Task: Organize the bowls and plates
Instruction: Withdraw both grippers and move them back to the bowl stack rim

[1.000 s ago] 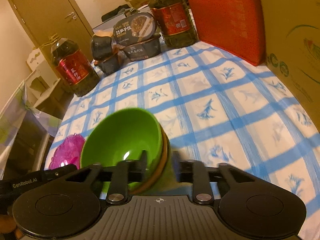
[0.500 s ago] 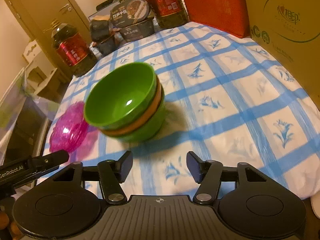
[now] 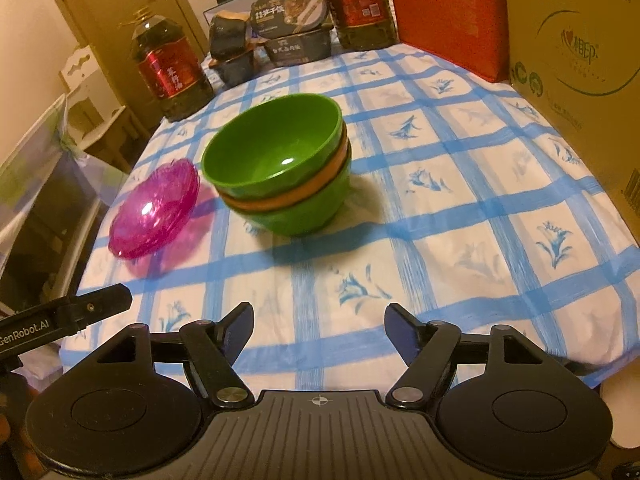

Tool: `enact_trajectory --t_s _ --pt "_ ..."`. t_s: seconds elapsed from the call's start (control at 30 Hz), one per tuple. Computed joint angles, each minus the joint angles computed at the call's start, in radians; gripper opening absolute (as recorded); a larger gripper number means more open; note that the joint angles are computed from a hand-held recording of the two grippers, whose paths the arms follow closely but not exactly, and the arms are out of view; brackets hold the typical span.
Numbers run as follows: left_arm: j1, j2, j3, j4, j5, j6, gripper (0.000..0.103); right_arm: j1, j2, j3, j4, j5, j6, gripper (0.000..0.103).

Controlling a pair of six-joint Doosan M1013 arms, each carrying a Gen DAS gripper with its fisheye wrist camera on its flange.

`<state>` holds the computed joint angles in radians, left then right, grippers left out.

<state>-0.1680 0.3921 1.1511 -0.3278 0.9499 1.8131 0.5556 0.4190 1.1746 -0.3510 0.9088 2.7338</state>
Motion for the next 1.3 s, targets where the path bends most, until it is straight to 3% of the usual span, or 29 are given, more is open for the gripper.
enact_trajectory --t_s 0.9,1.3 --pt "0.010 0.006 -0.003 -0.059 0.051 0.007 0.089 -0.008 -0.007 0.020 0.035 -0.012 0.035 0.073" --pt "0.001 0.057 -0.090 -0.088 0.076 -0.013 0.090 -0.029 -0.008 0.006 0.019 -0.005 0.057 0.073"
